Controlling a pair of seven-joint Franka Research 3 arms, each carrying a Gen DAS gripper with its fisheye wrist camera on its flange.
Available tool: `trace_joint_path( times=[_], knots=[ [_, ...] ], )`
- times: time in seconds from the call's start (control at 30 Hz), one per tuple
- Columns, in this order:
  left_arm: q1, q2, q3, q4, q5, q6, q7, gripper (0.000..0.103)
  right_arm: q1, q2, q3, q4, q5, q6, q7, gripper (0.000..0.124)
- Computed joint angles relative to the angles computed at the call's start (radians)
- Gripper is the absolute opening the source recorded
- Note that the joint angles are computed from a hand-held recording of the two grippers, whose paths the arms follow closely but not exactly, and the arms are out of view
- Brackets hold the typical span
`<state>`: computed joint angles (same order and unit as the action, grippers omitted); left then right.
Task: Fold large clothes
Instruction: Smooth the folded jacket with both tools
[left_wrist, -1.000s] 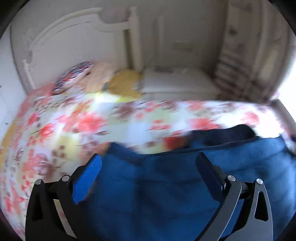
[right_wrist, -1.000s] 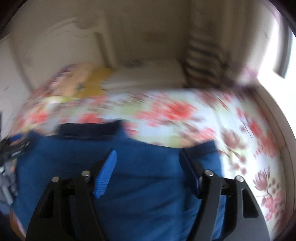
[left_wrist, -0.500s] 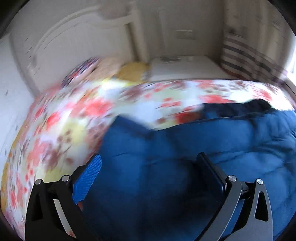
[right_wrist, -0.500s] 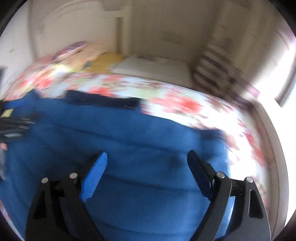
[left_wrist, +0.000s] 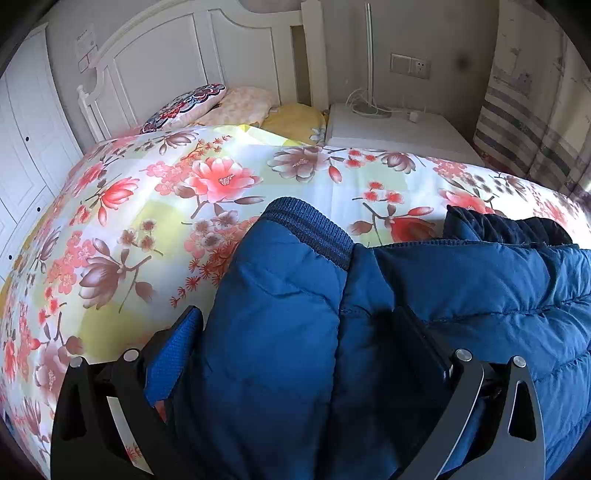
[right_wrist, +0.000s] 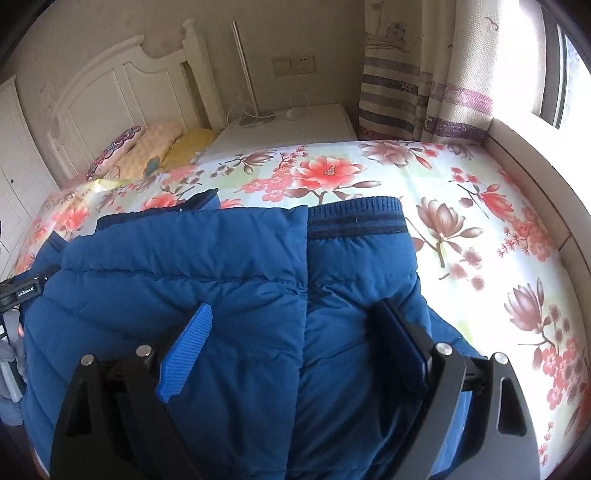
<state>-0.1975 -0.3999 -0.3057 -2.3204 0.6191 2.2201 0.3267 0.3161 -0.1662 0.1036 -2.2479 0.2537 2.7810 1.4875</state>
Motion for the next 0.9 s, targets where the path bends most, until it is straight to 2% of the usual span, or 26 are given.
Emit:
trace_joint_path(
  times=[0.23, 0.3, 0.33, 0.37, 0.43, 0.5, 0.57, 0.63, 0.7, 0.73, 0.8, 0.9],
  knots=[
    [-0.012, -0.001, -0.013, 0.012, 0.022, -0.018, 0.017, 0.098, -0.014, -0.009, 0.015, -0.006, -0.058, -0.001, 0.042, 0.089],
    [-0.026, -0.023, -0.031, 0.017, 0.026, -0.049, 0.02, 0.098, -0.051, -0.033, 0.053, -0.018, -0.179, 0.005, 0.147, 0.089],
    [-0.038, -0.048, -0.038, 0.009, 0.028, -0.042, 0.015, 0.098, -0.081, -0.058, 0.083, -0.032, -0.266, 0.009, 0.225, 0.089],
    [-0.056, -0.084, -0.048, -0.007, 0.027, -0.017, 0.003, 0.098, -0.082, -0.102, 0.098, -0.058, -0.299, 0.017, 0.26, 0.09],
    [-0.081, -0.12, -0.088, -0.01, 0.044, -0.004, -0.008, 0.098, -0.011, -0.172, 0.071, -0.106, -0.228, 0.043, 0.204, 0.09],
    [-0.103, -0.106, -0.115, 0.004, 0.05, 0.001, 0.004, 0.098, 0.034, -0.229, 0.084, -0.147, -0.206, 0.074, 0.153, 0.095],
    [-0.122, -0.058, -0.13, 0.028, 0.036, -0.014, 0.024, 0.098, 0.095, -0.241, 0.09, -0.154, -0.191, 0.052, 0.063, 0.098],
    [-0.131, 0.004, -0.138, 0.045, 0.027, -0.047, 0.022, 0.099, 0.083, -0.222, 0.141, -0.144, -0.23, 0.013, 0.048, 0.098],
    [-0.14, 0.001, -0.121, 0.01, 0.039, -0.004, -0.022, 0.099, 0.043, -0.185, 0.2, -0.14, -0.309, -0.006, 0.095, 0.098],
    [-0.145, -0.01, -0.111, -0.007, 0.041, 0.019, -0.033, 0.099, 0.047, -0.179, 0.195, -0.153, -0.317, 0.029, 0.11, 0.1],
    [-0.152, -0.017, -0.105, -0.017, 0.036, 0.024, -0.036, 0.099, 0.103, -0.173, 0.132, -0.16, -0.23, 0.036, 0.057, 0.101],
    [-0.158, -0.017, -0.109, -0.016, 0.04, 0.008, -0.031, 0.099, 0.075, -0.195, 0.143, -0.17, -0.233, 0.038, 0.098, 0.1]
  ],
)
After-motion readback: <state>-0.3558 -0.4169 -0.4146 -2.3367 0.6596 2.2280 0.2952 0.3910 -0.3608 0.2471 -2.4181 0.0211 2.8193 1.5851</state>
